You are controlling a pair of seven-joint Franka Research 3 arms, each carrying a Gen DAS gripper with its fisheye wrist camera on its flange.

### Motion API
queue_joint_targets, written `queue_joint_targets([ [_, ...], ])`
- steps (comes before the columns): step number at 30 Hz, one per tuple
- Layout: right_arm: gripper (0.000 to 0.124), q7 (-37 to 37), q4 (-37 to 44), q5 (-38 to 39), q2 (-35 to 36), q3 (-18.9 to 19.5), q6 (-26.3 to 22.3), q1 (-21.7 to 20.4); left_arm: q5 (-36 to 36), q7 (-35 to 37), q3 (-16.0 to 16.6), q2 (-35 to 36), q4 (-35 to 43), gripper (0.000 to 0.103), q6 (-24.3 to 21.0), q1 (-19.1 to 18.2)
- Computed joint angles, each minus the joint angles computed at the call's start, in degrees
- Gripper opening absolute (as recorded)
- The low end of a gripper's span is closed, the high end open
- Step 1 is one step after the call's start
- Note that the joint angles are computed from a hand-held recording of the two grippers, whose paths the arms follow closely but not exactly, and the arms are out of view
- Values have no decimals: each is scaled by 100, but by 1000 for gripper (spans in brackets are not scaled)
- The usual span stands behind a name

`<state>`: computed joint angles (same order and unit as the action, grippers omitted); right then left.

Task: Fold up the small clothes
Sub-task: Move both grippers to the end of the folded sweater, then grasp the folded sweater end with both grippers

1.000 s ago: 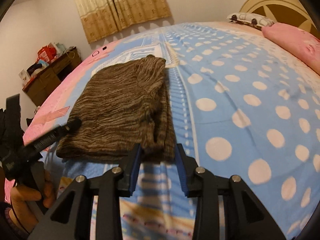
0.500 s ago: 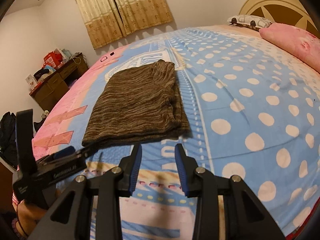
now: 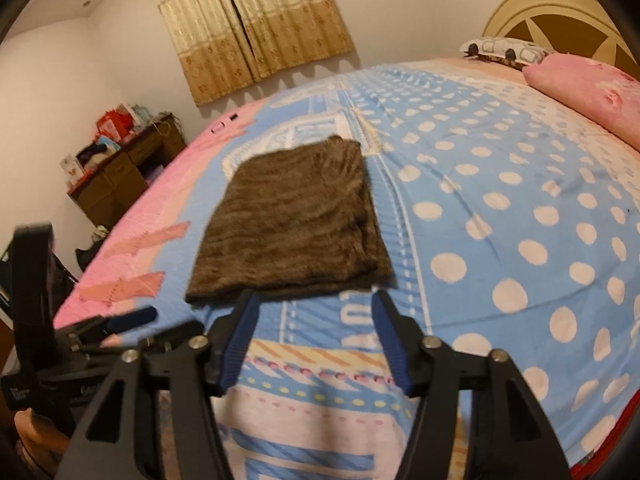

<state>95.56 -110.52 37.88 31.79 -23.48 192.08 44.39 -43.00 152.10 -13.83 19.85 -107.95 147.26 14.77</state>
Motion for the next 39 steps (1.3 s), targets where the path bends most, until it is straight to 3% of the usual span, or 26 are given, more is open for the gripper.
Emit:
queue_joint_targets([
  [2,73,-62,45,-20,9,29,78,-71,387,-615,169,157,252,86,-62,-155],
  [4,73,-97,168,69,124,-192,-11,51,834,-1291,287,359,607,86,-310,-238],
  [7,73,-25,331,-44,190,-187,-205,-108,1020,-1791,198,627,1124,86,-672,-123],
  [10,75,48,357,-314,148,5,-173,-390,1115,-2025,92,769,1345,86,-455,-112],
  [14,77,130,537,-487,253,-22,-222,-526,1839,-2478,154,1006,1600,86,3,-367],
  [17,77,244,803,-606,385,159,-262,-813,2160,-2616,21,1298,1977,86,-20,-340],
  [21,77,367,1376,-924,639,622,-548,-1425,2072,-2611,-321,1722,2531,86,-180,-152],
  [24,77,119,1969,-1050,893,1707,-752,-2453,2022,-2825,-421,2157,3159,86,-481,-159],
  [25,77,342,2193,-1275,1049,1787,-845,-2594,2009,-2980,-425,2365,3447,86,-583,-193],
  [28,77,865,2703,-1407,1434,1291,-1140,-2361,2172,-3626,-288,2896,4176,86,-989,-364],
  [29,77,947,2808,-1444,1509,1354,-1183,-2438,2401,-3839,-423,3030,4284,86,-1041,-294],
  [32,77,1048,3138,-1628,1749,1684,-1458,-2727,1873,-3149,-362,2706,3563,89,-280,-327],
  [33,78,1114,3214,-1725,1812,1652,-1606,-2706,2172,-3184,-561,2685,3426,90,-111,-208],
  [35,79,1300,3111,-1998,1857,1293,-1446,-2404,2317,-2921,-588,2495,2989,92,381,-233],
  [38,76,1139,3061,-2248,1773,1491,-1529,-2516,2232,-2903,-782,2503,2913,92,467,-81],
  [39,70,1061,3040,-2295,1755,1595,-1518,-2584,2132,-2901,-884,2574,3016,92,350,10],
])
